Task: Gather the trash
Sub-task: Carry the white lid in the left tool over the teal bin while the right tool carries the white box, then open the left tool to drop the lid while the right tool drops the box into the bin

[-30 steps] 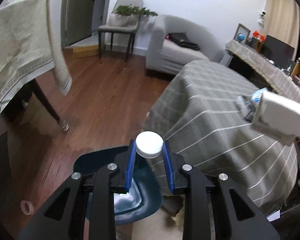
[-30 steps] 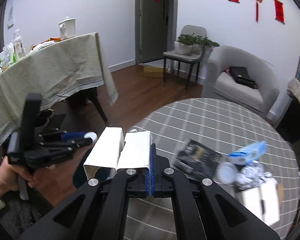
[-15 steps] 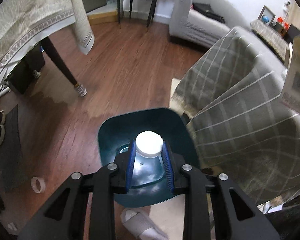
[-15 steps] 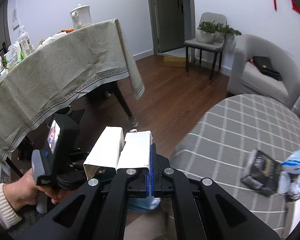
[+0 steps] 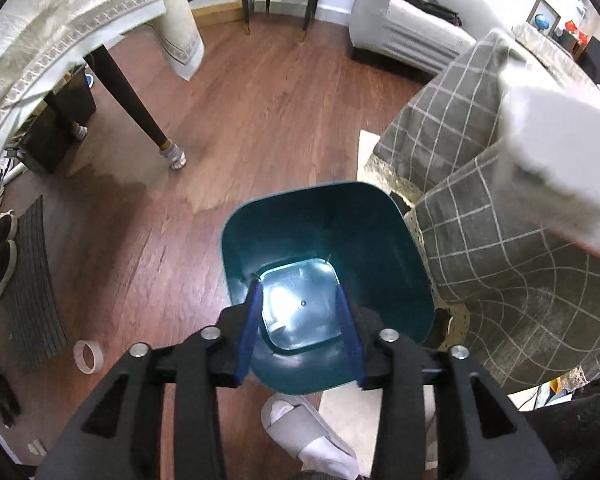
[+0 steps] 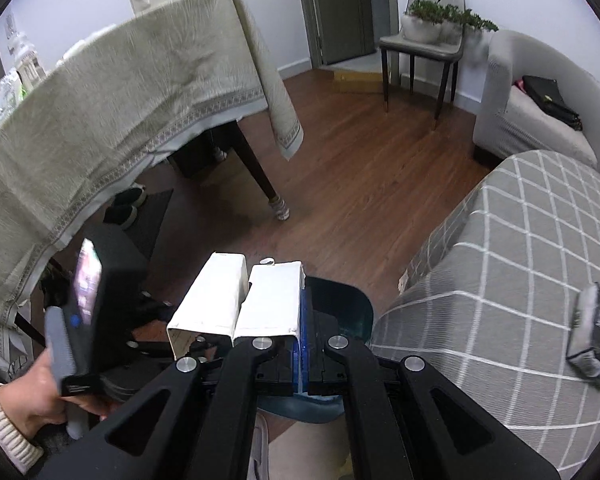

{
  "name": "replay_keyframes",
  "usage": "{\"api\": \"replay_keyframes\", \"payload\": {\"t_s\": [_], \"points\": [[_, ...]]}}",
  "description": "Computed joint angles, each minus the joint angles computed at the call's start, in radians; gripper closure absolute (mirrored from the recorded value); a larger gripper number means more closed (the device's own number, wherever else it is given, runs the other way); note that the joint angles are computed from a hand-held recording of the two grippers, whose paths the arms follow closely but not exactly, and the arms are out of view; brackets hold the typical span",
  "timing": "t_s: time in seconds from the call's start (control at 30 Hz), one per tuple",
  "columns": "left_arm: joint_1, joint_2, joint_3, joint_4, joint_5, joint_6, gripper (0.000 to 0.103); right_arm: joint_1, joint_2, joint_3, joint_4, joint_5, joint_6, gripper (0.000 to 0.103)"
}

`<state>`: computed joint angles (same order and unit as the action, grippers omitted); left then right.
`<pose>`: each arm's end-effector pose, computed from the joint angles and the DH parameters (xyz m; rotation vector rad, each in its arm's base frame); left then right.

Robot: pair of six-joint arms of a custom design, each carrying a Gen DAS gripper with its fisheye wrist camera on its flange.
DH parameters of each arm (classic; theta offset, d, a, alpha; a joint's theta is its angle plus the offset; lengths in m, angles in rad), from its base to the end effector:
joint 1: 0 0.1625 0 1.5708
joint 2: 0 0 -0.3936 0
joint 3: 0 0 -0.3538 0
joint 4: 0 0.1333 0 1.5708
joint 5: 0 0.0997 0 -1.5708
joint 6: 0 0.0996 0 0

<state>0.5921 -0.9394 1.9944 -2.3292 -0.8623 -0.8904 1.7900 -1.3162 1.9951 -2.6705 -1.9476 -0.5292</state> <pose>-0.2878 -0.4323 0.0710 0.2427 2.4354 -0.5100 0.2038 -0.4703 0.2774 0.8739 -2.5224 0.4843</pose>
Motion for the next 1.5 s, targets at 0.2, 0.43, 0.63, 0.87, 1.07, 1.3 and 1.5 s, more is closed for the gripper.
{"api": "replay_keyframes", "payload": {"t_s": [0.2, 0.43, 0.63, 0.87, 1.07, 1.3, 1.5], "points": [[-0.035, -0.055, 0.038, -0.018, 0.081, -0.021, 0.060, 0.003, 0.048, -0.010, 0.000, -0.024, 0.029, 0.102], [-0.081, -0.111, 0.084, -0.079, 0.162, -0.035, 0.064, -0.022, 0.113, -0.002, -0.008, -0.065, 0.032, 0.102], [-0.108, -0.134, 0.097, -0.121, 0.203, -0.038, 0.073, -0.040, 0.182, -0.004, -0.014, -0.115, 0.036, 0.102], [-0.163, -0.137, 0.101, -0.185, 0.267, -0.003, 0.074, -0.068, 0.229, -0.005, -0.010, -0.163, 0.048, 0.102], [-0.195, -0.129, 0.102, -0.259, 0.298, 0.027, 0.074, -0.091, 0.272, -0.008, -0.018, -0.207, 0.067, 0.099], [-0.202, -0.129, 0.098, -0.260, 0.321, 0.028, 0.074, -0.086, 0.286, -0.011, 0.002, -0.230, 0.082, 0.052], [-0.216, -0.146, 0.111, -0.262, 0.352, 0.006, 0.062, -0.070, 0.249, -0.012, 0.018, -0.164, 0.076, 0.050]]}}
